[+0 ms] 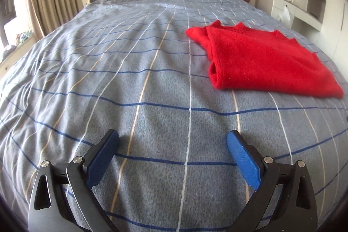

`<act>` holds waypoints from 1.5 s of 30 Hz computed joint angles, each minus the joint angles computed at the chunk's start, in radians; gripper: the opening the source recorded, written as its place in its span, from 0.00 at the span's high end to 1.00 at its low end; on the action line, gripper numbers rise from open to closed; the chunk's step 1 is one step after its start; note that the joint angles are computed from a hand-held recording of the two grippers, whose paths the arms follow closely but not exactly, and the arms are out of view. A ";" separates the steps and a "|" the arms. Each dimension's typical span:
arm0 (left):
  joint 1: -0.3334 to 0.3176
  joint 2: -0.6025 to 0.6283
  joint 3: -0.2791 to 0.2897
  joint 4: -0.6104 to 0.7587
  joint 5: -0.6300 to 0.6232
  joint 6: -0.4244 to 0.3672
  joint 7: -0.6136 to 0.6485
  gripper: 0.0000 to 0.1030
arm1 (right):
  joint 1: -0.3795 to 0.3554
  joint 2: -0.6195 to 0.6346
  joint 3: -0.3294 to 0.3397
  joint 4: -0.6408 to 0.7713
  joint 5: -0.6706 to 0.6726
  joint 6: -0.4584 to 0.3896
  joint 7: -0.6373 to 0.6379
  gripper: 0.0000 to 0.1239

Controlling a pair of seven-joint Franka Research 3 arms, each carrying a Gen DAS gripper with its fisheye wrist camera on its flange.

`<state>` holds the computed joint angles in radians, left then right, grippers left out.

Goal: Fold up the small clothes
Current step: 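Release the folded sweater and withdraw both grippers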

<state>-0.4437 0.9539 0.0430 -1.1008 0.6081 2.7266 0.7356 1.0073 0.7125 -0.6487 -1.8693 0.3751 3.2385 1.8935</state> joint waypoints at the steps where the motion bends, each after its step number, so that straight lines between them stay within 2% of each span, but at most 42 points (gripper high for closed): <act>1: 0.003 0.002 -0.003 0.000 -0.003 0.003 0.002 0.01 | -0.008 0.001 0.008 0.003 0.000 0.002 -0.001 0.39; 5: 0.024 -0.007 -0.020 -0.033 -0.027 0.052 0.005 0.01 | -0.110 -0.029 0.121 0.002 -0.014 0.033 -0.039 0.34; 8: 0.021 -0.006 -0.016 -0.035 -0.033 0.056 0.011 0.01 | -0.154 -0.046 0.179 -0.011 0.011 0.074 -0.077 0.34; 14: 0.002 -0.017 0.014 -0.063 -0.015 0.084 -0.024 0.01 | -0.160 -0.044 0.202 -0.013 0.085 0.107 -0.144 0.34; 27: 0.000 -0.021 0.015 -0.070 0.001 0.087 -0.040 0.01 | -0.210 -0.055 0.282 -0.003 0.214 0.134 -0.288 0.34; 45: 0.000 -0.021 0.015 -0.071 0.003 0.089 -0.041 0.01 | -0.218 -0.051 0.299 0.009 0.275 0.136 -0.350 0.34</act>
